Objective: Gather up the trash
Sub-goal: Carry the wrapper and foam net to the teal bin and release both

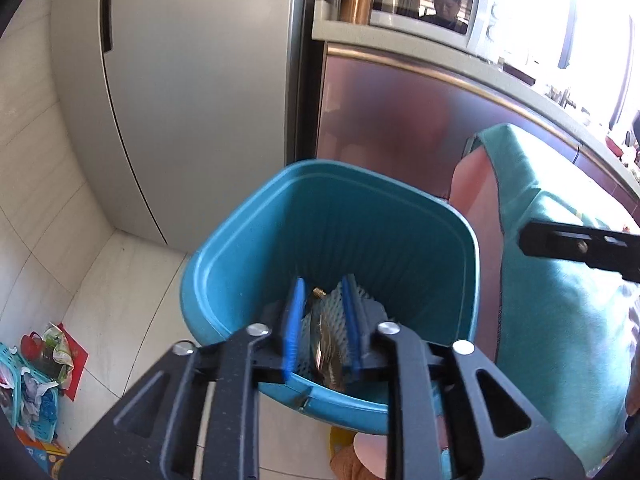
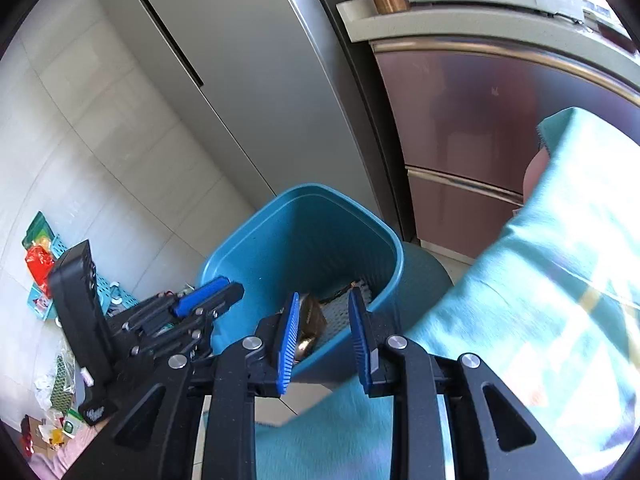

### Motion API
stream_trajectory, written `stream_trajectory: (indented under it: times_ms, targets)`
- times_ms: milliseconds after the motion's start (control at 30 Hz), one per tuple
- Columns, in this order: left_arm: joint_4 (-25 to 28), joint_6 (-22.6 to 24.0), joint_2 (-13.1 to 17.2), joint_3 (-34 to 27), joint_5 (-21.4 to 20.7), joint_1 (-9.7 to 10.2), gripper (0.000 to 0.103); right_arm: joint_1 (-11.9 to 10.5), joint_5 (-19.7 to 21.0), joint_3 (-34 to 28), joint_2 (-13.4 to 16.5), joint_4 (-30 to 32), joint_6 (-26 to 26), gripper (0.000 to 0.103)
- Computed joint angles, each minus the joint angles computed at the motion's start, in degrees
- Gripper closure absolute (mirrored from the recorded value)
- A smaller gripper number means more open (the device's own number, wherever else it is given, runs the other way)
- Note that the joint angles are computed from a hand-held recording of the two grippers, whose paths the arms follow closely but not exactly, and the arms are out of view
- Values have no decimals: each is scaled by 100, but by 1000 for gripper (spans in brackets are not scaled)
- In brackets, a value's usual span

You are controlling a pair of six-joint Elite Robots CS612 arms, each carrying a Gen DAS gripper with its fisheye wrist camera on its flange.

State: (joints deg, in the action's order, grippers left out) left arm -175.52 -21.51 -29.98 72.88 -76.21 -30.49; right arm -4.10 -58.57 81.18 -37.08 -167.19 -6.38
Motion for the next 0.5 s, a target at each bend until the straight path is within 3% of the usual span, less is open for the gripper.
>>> stream_trajectory:
  times_ms: [200, 300, 500]
  targets:
    - [-313, 19, -129, 148, -56, -42, 80, -176, 274, 566, -294, -671, 37, 71]
    - [-645, 153, -225, 296, -124, -97, 72, -277, 358, 896, -457, -1111, 87, 70]
    - [-1351, 548, -391, 540, -634, -253, 67, -513, 349, 1609, -801, -2107, 196, 63]
